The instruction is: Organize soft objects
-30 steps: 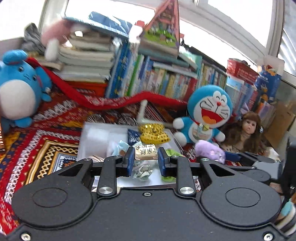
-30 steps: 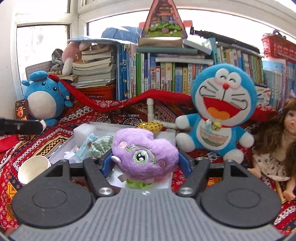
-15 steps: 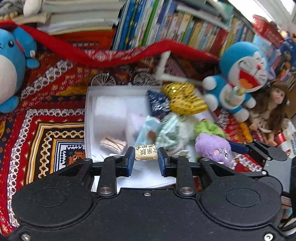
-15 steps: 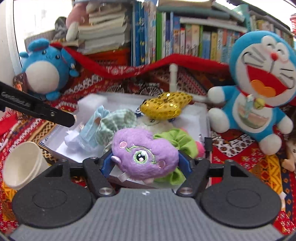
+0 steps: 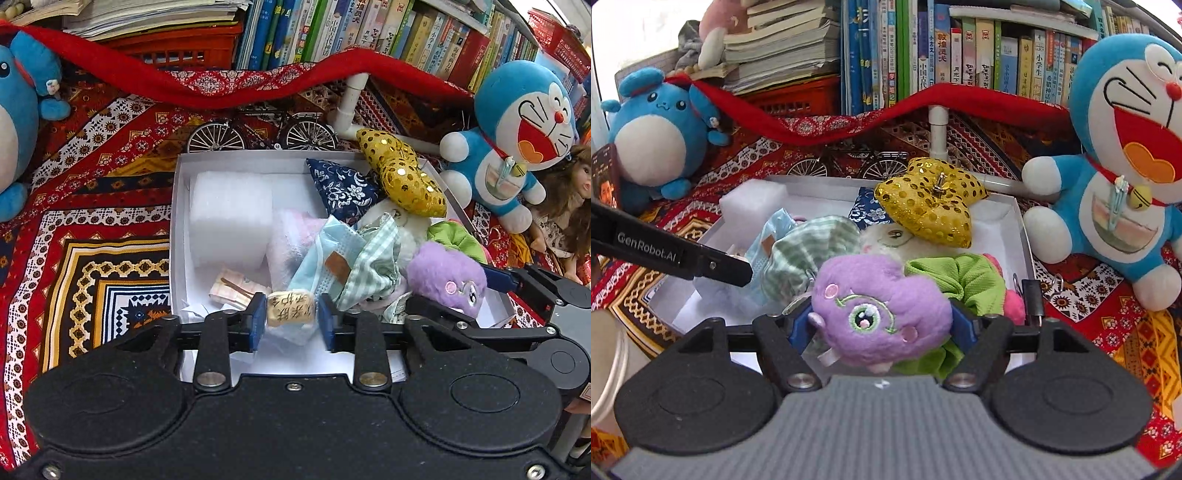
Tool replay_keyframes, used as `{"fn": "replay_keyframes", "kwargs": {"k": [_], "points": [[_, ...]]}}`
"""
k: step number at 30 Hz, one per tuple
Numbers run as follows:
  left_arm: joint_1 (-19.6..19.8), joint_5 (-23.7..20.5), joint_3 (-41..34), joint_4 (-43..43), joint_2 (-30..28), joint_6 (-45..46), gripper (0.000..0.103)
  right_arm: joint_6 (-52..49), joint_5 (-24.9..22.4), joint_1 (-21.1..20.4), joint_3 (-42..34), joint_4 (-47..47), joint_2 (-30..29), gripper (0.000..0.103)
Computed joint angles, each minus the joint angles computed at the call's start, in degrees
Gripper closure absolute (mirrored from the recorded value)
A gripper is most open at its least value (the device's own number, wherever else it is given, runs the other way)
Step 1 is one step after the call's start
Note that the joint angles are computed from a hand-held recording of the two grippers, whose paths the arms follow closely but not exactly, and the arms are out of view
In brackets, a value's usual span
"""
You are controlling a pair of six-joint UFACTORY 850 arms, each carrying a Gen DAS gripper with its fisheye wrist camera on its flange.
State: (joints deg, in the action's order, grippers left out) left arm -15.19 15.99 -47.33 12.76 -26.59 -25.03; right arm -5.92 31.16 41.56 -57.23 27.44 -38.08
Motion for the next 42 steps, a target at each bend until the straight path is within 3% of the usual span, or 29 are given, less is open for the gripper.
{"fn": "replay_keyframes", "kwargs": {"k": [3, 8, 13, 15, 19, 24, 27, 32, 36, 42], "points": [[0.0, 1.7, 1.5, -1.2, 1.5, 1.2, 0.051, 1.3, 0.9, 0.1, 1.0, -0.9, 0.9, 0.018], [-0.7, 4.5, 4.6, -8.7, 4.9, 8.1, 0.040, 1.7, 3.9, 0.6, 3.9, -0.4, 3.5, 0.013], [-1.9, 9.9, 10.6, -13.5, 11.0, 12.2, 0.031, -0.3, 10.1, 2.5, 9.1, 2.4, 7.8, 0.009], [-3.2, 14.0, 14.4, -16.0, 14.4, 15.1, 0.022, -2.1, 14.1, 4.1, 11.8, 4.8, 9.8, 0.006], [-7.3, 23.7, 22.7, -20.7, 21.1, 20.2, 0.015, -3.5, 23.3, 8.4, 17.4, 9.2, 13.5, 0.000], [-16.7, 37.4, 30.8, -34.4, 24.8, 28.1, 0.010, 0.3, 31.8, 13.2, 22.9, 12.1, 15.6, 0.000], [-22.3, 44.0, 34.0, -41.2, 24.1, 27.9, 0.009, 2.4, 34.8, 15.6, 24.9, 14.0, 15.5, 0.000], [-30.9, 49.9, 37.7, -49.0, 20.0, 21.8, 0.007, 4.7, 39.9, 21.1, 26.7, 21.0, 13.0, 0.000], [-37.0, 50.7, 38.1, -55.2, 14.3, 17.9, 0.006, 6.3, 42.6, 25.4, 27.1, 26.9, 9.8, 0.000], [-42.6, 49.4, 35.7, -61.4, 5.8, 15.6, 0.006, 8.0, 42.8, 28.8, 27.0, 30.9, 6.3, 0.000]]}}
